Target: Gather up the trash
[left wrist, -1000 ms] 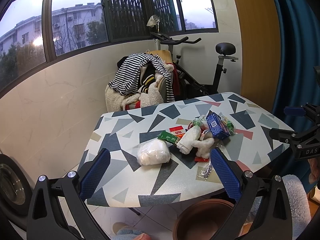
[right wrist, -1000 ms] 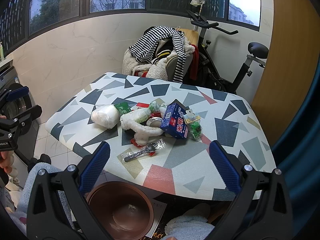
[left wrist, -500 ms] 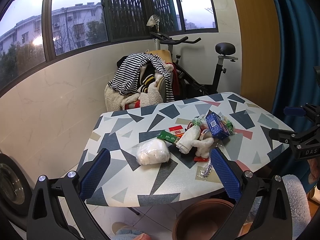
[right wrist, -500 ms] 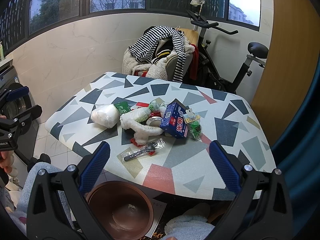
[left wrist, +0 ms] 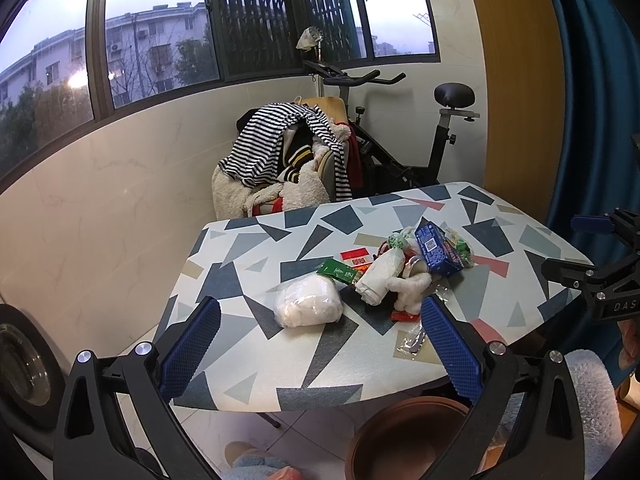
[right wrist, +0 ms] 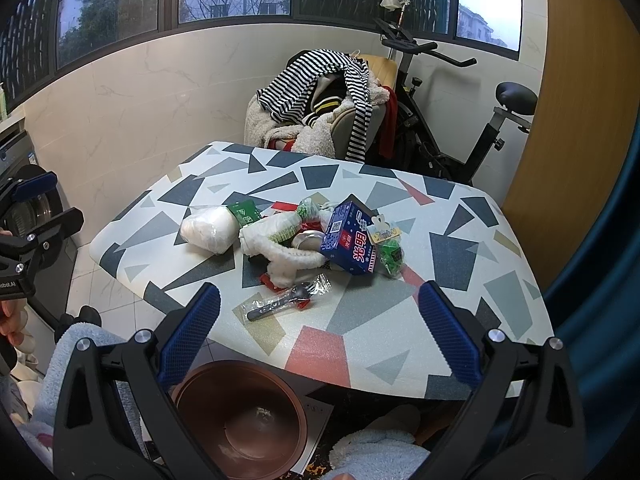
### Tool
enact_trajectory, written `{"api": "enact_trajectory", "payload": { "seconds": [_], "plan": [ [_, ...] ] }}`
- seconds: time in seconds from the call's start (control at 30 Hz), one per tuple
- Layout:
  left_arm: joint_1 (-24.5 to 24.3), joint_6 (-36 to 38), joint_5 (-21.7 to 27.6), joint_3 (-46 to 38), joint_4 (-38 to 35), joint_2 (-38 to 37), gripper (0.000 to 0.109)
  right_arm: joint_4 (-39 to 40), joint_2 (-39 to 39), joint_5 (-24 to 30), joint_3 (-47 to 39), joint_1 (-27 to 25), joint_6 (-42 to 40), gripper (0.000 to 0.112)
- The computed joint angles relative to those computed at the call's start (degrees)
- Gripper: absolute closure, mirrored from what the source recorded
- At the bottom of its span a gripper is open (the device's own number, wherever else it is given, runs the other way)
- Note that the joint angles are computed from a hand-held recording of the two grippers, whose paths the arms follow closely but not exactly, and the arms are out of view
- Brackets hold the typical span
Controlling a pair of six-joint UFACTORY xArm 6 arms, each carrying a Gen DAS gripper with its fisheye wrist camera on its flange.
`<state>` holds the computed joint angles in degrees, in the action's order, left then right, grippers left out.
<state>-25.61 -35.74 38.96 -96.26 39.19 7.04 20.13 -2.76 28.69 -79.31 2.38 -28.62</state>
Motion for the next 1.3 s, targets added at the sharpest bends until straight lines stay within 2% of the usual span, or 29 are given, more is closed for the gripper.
{"api": "enact_trajectory", "payload": {
  "seconds": [0.2,0.3,0.43,0.53,0.6,0.77,0.87,0.93,1.1,1.17,1.23,1.3],
  "plan": [
    [1.77,2.36,-2.78,2.71,-3.10,-0.16,0.010,2.29,0.87,1.53,-0.58,-0.26,-1.00,0.015],
    [2.31,2.20,-2.38,3.69,-2.90,0.22,0.010,2.85,1.63,2.26,-0.05,0.15,-1.20,0.015],
    [3.43,0.47,-4.96,6.80,-0.29,-0.17,0.010,5.02,2.51,2.47,1.24,0.19,-4.23,0.015],
    [4.87,4.04,-8.49,8.54,-5.22,-0.03,0.010,5.17,3.75,2.55,0.92,0.10,-3.75,0.015],
    [5.51,5.09,-9.05,8.45,-6.93,0.69,0.010,5.23,4.81,2.39,0.19,0.00,-3.09,0.015],
    [6.60,6.67,-9.44,6.87,-9.40,3.05,0.010,-0.42,8.59,2.58,-3.22,-0.23,0.49,0.015],
    [7.33,7.23,-9.39,5.55,-11.27,4.69,0.010,-10.09,11.11,-0.23,-4.74,-0.27,8.11,0.015],
    [8.01,7.27,-9.98,4.69,-12.25,5.94,0.010,-12.13,12.66,-0.91,-6.16,-0.41,9.49,0.015],
    [9.21,6.97,-10.22,1.99,-11.93,8.85,0.010,-10.24,21.15,0.76,-16.88,-0.84,10.15,0.015],
    [9.84,9.94,-10.44,0.68,-16.87,10.22,0.010,-14.59,26.89,1.95,-24.14,-0.23,12.61,0.016],
    [10.28,9.91,-9.57,-1.30,-18.16,11.88,0.010,-16.86,31.19,4.22,-30.00,0.41,14.13,0.024],
    [10.53,10.01,-9.38,-2.44,-18.51,13.00,0.010,-18.92,38.45,8.18,-40.28,1.15,15.84,0.026]
  ]
}}
